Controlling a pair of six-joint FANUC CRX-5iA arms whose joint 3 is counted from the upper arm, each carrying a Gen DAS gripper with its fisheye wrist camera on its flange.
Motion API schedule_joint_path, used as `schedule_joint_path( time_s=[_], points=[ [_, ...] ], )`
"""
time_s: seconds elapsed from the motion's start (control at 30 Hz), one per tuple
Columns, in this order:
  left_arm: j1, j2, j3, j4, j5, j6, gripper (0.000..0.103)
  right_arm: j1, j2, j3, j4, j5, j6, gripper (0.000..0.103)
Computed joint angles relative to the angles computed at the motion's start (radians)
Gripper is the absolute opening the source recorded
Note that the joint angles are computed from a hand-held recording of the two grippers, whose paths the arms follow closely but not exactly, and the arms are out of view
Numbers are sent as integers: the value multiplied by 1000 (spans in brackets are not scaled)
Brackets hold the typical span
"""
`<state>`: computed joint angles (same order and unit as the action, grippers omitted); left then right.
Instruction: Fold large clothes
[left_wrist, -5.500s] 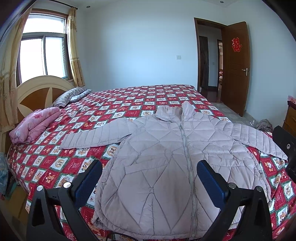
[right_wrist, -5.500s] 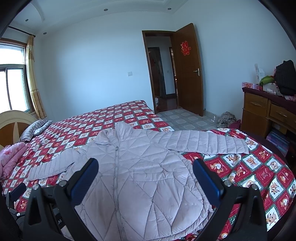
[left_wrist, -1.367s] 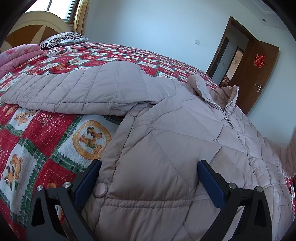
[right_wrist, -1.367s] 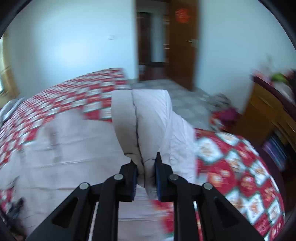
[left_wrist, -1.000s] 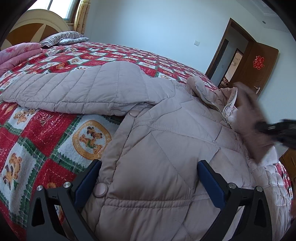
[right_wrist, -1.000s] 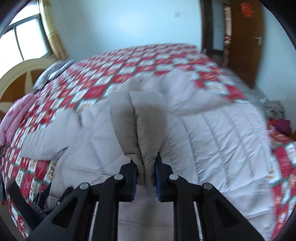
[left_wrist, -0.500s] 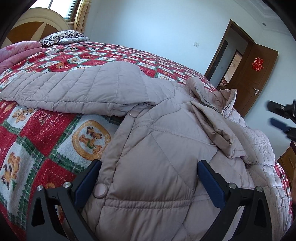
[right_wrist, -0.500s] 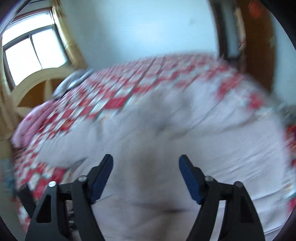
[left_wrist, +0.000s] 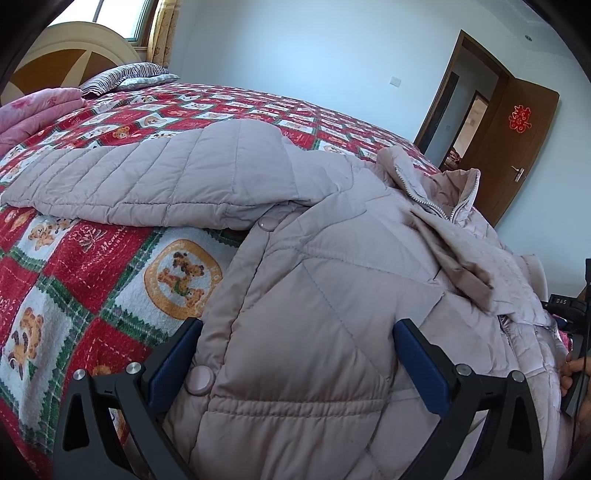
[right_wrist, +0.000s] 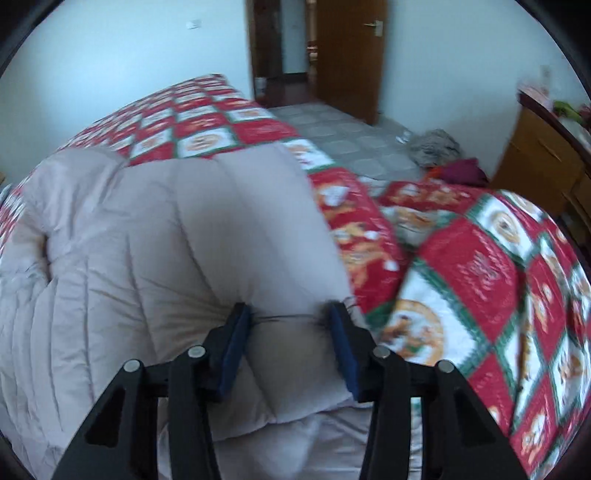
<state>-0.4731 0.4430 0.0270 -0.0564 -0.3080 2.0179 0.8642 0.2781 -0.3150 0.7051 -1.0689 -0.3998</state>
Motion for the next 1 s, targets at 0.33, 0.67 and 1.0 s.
schedule_joint_path(
  time_s=[0.33,0.67,1.0],
  points=[
    [-12,11,43,-68,-52,60,102,114,-83,-70,233,65,-116,72],
    [-43,37,136,-193,-187,149,102,147,194,224,117,258,241,59],
    [-41,9,143,-196,-256,158,102,153,178,108,378,238,-1,74]
  ],
)
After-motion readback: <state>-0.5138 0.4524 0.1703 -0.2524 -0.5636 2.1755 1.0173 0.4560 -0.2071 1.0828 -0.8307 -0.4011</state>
